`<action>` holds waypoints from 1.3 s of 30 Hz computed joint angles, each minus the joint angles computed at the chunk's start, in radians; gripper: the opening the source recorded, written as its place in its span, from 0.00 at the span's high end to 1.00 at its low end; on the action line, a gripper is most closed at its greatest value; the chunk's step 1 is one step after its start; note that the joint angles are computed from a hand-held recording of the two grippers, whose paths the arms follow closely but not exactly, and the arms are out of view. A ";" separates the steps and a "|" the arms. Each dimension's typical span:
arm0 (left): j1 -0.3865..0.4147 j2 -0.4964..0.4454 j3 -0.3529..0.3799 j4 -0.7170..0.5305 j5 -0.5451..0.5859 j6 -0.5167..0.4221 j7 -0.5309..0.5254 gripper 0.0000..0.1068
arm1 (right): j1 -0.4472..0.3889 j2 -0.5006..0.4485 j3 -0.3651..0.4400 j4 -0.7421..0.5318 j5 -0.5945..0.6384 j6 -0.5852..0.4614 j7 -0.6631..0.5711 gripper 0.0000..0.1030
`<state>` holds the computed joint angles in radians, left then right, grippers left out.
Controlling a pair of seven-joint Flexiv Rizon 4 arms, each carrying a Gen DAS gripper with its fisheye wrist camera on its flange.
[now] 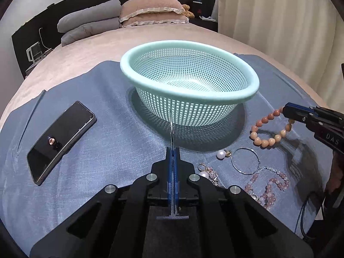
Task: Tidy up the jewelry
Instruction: 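Close the right gripper on the peach bracelet and lift it toward the basket, then lower the peach bracelet into the green basket and open the right gripper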
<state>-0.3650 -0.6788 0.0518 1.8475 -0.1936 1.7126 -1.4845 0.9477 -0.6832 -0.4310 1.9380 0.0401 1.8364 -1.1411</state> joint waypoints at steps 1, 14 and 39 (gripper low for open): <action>0.009 0.012 -0.012 0.012 0.005 0.008 0.002 0.99 | 0.018 0.007 -0.022 0.007 0.005 0.006 -0.004 0.89; 0.000 0.105 -0.022 0.009 0.025 0.075 0.094 0.98 | 0.121 0.042 -0.147 -0.075 0.066 0.053 -0.145 0.89; 0.188 -0.054 -0.254 -0.166 -0.017 -0.058 0.109 0.98 | -0.201 -0.094 0.203 -0.326 -0.107 -0.003 0.012 0.89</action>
